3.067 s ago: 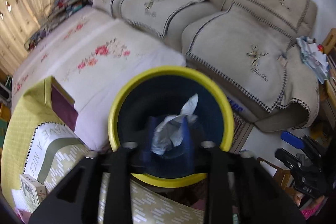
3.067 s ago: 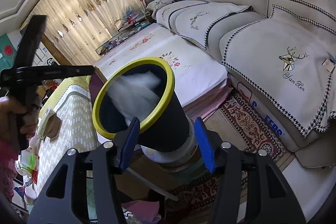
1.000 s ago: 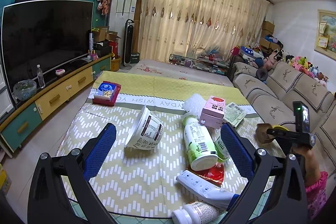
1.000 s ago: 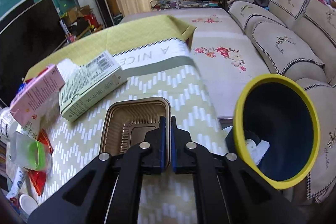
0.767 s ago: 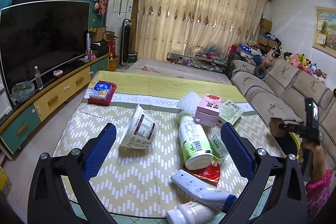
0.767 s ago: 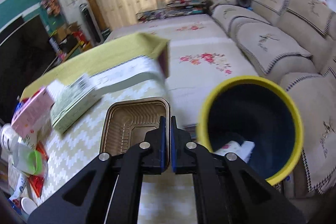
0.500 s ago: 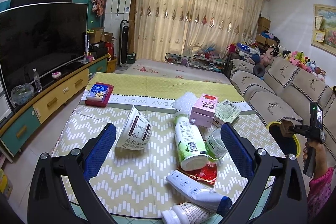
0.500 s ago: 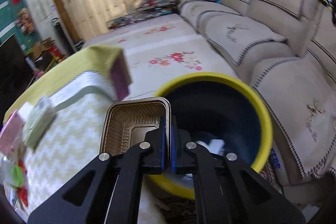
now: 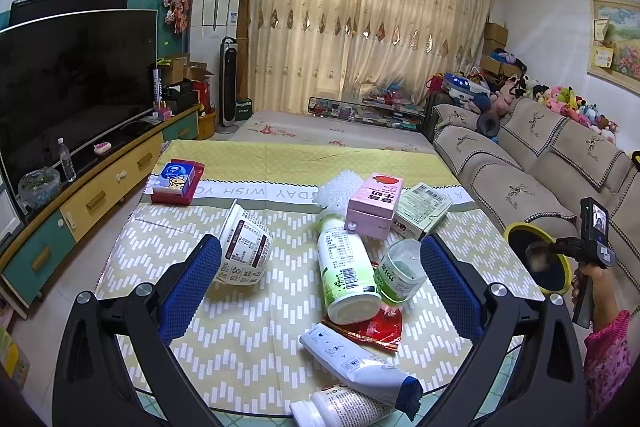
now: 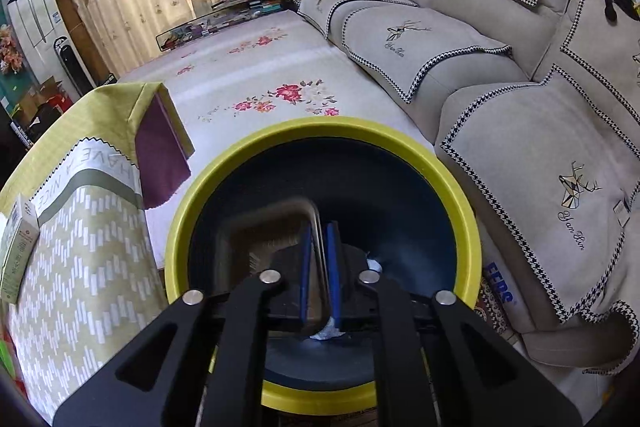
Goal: Collect trash
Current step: 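Carry the brown tray over the bin and open the right gripper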
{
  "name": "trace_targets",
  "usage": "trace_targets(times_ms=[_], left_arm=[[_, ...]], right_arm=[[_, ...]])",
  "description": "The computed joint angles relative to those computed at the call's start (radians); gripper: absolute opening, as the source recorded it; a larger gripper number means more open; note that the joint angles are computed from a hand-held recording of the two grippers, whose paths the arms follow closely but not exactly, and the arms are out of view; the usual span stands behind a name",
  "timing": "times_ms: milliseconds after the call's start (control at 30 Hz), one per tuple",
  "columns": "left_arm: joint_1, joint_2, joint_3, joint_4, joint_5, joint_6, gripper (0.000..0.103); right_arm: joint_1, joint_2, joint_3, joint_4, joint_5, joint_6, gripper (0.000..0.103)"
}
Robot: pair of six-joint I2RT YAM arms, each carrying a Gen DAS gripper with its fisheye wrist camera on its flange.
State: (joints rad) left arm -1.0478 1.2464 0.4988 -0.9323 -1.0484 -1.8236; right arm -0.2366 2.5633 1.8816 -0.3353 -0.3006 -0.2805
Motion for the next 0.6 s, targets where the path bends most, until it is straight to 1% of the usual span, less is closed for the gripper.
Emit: trace_targets(times_ms=[67,133,200,300,367,433,467,600], left_arm=[[0.004,0.001,-0.002,0.015,0.003,0.015,0.098],[0.004,0.002,-0.003,0.024,0.006,0.022,0.098],[0.002,0.007,-0.001,0.027,0.007,0.024,0.098],[-0.019,0.015,0.008,-0.006,0.009,-0.01,0.098],[-0.034,0.014,0.01,-0.024,0.017,-0.025,0.098],[-0.057,0.019,0.015,-0.067,0.03,-0.066,0.098],[-0.063,0.019,0.016,-0.079,0.034,-0.075,0.098],[-0.125,0.029,0.017,-0.159,0.074,-0.173,0.098]], right_arm=[[-0.004,-0.006,-0.009,0.006,-0.002,0.001,0.017],[-0.008,-0.022,-0.03,0.01,-0.011,0.001,0.017],[-0.013,-0.056,-0.081,0.032,-0.026,-0.002,0.017],[-0.024,-0.127,-0.185,0.085,-0.057,-0.013,0.02],[-0.033,-0.178,-0.261,0.126,-0.08,-0.019,0.024],[-0.046,-0.237,-0.348,0.166,-0.11,-0.034,0.026],[-0.049,-0.257,-0.378,0.177,-0.119,-0.04,0.027],[-0.063,-0.337,-0.499,0.21,-0.161,-0.076,0.027]])
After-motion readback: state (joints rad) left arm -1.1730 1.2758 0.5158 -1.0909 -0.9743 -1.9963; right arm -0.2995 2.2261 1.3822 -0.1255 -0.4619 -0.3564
